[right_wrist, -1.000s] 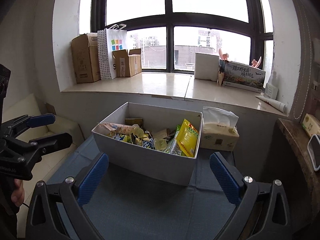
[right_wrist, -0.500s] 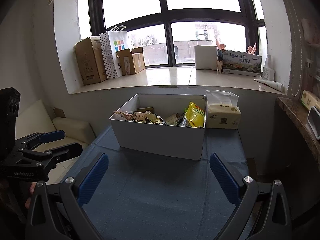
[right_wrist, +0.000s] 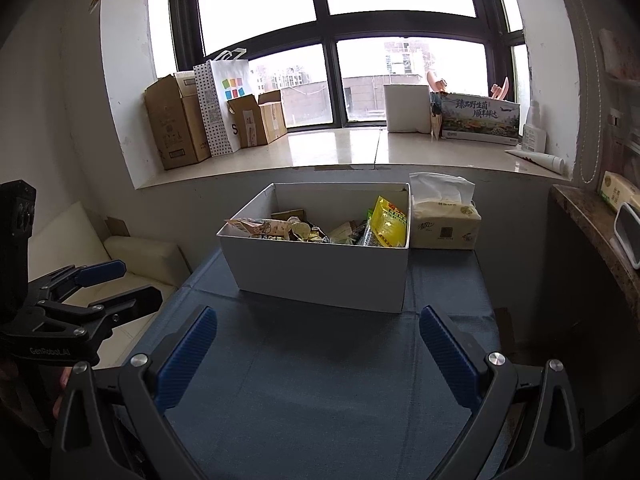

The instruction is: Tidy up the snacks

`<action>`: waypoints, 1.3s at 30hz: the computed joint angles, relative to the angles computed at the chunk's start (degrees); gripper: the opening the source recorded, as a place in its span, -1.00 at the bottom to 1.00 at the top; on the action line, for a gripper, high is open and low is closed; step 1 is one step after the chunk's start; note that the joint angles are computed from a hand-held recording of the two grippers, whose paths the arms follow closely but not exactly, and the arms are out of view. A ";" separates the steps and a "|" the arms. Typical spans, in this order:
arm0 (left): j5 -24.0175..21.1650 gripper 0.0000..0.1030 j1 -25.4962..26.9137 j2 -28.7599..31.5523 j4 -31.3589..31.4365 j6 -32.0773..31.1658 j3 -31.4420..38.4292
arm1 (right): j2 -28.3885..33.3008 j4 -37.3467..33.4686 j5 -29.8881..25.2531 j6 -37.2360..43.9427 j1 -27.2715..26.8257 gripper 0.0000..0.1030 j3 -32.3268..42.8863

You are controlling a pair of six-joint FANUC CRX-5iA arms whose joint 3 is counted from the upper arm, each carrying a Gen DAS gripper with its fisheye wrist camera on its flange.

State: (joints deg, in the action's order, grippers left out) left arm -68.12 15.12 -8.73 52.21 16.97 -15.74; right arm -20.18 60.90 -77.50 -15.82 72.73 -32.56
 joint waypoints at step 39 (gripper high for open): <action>-1.64 1.00 0.06 0.25 -0.41 -0.17 0.27 | 0.82 -0.29 -1.57 0.57 1.15 1.00 0.88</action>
